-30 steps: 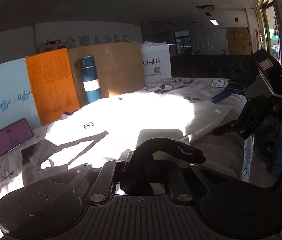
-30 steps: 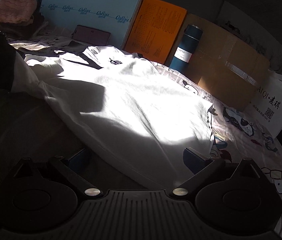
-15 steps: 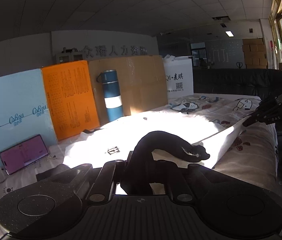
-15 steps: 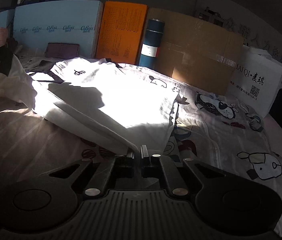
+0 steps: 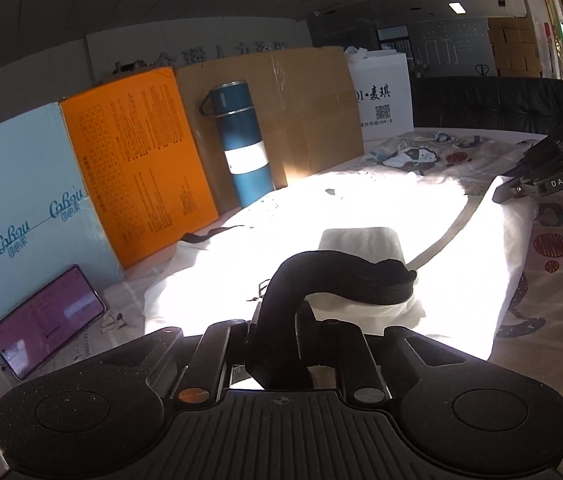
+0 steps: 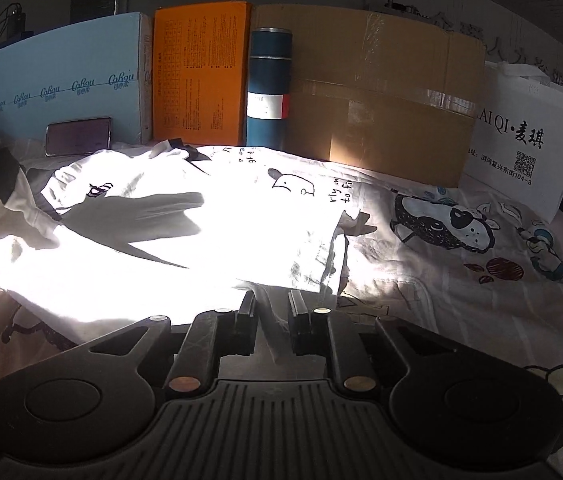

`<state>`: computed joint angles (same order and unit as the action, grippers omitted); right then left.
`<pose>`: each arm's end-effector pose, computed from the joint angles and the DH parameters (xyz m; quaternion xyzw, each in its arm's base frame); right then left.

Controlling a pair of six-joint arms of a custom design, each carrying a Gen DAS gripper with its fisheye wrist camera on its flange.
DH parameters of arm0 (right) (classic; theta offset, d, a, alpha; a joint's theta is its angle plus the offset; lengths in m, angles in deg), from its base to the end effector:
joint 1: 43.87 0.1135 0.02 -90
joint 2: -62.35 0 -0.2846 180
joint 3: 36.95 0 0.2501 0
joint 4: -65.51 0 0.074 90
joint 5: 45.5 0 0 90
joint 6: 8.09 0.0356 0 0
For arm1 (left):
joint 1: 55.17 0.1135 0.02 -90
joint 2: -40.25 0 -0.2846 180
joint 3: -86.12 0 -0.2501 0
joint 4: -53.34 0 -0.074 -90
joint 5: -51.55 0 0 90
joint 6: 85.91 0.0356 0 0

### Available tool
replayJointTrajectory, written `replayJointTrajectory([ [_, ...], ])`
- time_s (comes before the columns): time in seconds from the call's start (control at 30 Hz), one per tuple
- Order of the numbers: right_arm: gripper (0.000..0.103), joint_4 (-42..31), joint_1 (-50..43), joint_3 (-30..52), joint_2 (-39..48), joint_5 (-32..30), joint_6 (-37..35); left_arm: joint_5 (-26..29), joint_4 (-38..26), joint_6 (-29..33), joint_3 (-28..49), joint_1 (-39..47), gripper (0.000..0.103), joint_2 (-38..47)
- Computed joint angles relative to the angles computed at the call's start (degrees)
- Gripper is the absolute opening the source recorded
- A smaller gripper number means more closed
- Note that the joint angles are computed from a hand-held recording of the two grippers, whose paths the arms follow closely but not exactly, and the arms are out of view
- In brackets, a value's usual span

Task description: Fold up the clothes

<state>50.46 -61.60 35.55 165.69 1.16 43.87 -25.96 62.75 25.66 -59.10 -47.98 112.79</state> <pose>0.3598 -0.0894 0.1905 -0.2883 0.8234 0.1393 0.4685 0.2272 0.0209 0.1802 0.1621 0.8400 0.0360 0.5166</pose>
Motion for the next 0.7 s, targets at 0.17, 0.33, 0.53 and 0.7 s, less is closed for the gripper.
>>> replayJointTrajectory([
  [0.17,0.046,4.26,-0.95,0.02,1.40,2.27,8.93,2.46,0.13,-2.09,4.59,5.53,0.066,5.84],
  [0.33,0.063,10.44,-2.71,-3.77,0.23,3.12,19.70,3.38,0.12,-6.69,3.02,11.16,0.067,1.75],
  [0.53,0.075,14.63,-5.10,-10.01,-3.88,1.40,28.38,16.85,-13.58,-8.99,-4.77,22.64,0.065,-16.89],
  [0.7,0.078,12.01,-5.20,-11.64,-6.14,2.59,34.34,24.02,-27.83,-6.17,-11.19,24.98,0.058,-32.72],
])
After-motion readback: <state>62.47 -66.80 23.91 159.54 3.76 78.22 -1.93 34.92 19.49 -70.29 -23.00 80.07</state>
